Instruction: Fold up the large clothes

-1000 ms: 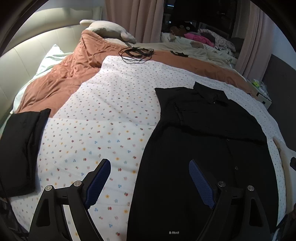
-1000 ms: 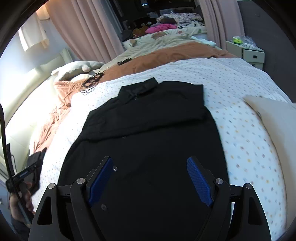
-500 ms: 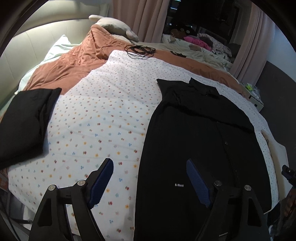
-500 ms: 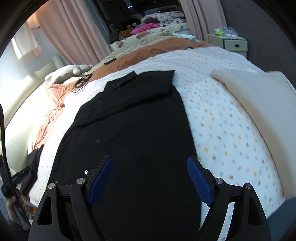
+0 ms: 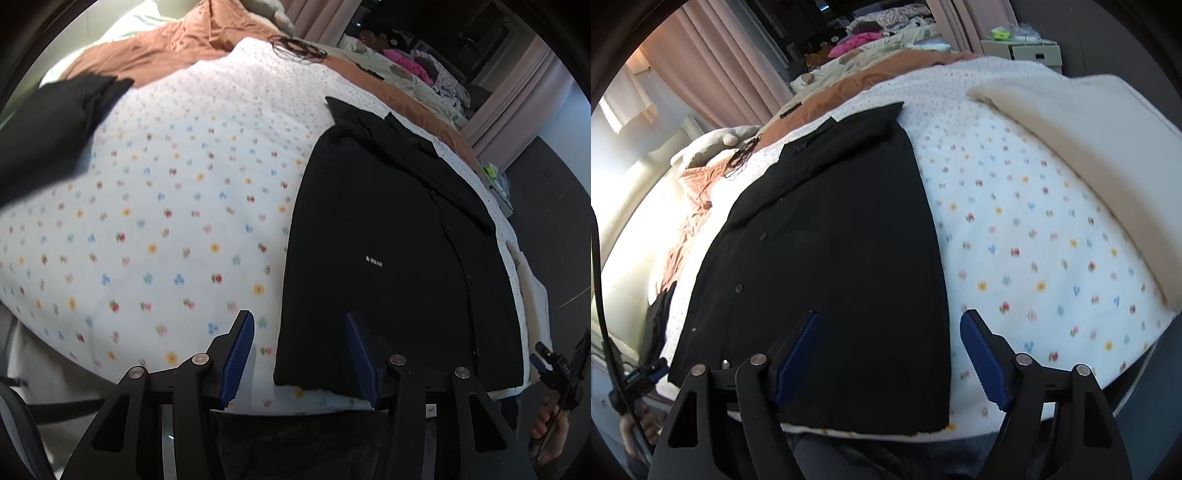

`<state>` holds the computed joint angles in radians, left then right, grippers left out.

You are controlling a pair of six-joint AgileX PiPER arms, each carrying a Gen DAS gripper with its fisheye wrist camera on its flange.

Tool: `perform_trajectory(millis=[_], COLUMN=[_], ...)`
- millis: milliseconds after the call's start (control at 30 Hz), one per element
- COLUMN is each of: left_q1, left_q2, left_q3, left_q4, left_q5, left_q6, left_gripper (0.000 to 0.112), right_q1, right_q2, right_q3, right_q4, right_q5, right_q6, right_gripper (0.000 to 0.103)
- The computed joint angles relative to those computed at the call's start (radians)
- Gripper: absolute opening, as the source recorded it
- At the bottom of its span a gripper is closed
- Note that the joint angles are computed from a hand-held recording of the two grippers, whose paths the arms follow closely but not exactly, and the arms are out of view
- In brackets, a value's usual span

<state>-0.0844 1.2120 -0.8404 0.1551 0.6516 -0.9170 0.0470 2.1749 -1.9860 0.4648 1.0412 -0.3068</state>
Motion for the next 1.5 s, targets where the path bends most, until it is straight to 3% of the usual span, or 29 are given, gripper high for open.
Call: perform_trajectory(millis=[267,333,567,700,800,833,867,1000,1100,1200,1500], left_q1=[0.049,0.053,0.094,0.096,0.086,0.081,0.081,0.073,0.048,0.061,-0.032], left_q2=[-0.003,0.007,0.04,0.031,-0.005,-0.016,-0.03,-0.091,-0.145,-0.216,-0.43], left_q3=[0.089,0.092,0.098,0.114,0.152,0.165,0.179,0.224,0.217,0.208,0.095], left_q4=[-0.224,-0.235,-0.337,-0.349,-0.343,-0.336,-0.336,-0.32,-0.227,-0.258,0.002], left_q5=[-0.101,-0.116,-0.177,-0.194,-0.214,-0.222,-0.231,-0.281,-0.275,-0.259,-0.089], left_q6=[0.162,0.169,0.257,0.268,0.249,0.232,0.22,0.131,0.026,0.051,-0.215], left_gripper=[0.037,0.037,0.037,0.036,0.032,0.028,0.024,0.014,0.012,0.012,0.011], right_q1=[-0.067,-0.085,-0.144,-0.141,-0.138,-0.136,-0.133,-0.136,-0.123,-0.12,-0.105], right_q2=[-0.008,0.008,0.05,0.036,0.035,0.034,0.03,-0.005,-0.046,-0.074,-0.182], right_q3=[0.115,0.121,0.172,0.23,0.243,0.245,0.251,0.297,0.306,0.278,0.221], right_q4=[0.104,0.151,0.402,0.46,0.472,0.46,0.448,0.514,0.525,0.556,0.602], right_q5=[-0.015,0.007,0.069,0.047,0.048,0.042,0.029,-0.002,-0.016,-0.003,0.057], right_q6=[-0.081,-0.095,-0.172,-0.206,-0.209,-0.202,-0.191,-0.235,-0.252,-0.246,-0.253], right_gripper=[0.075,0.07,0.069,0.069,0.051,0.031,0.019,0.014,0.012,0.012,0.012])
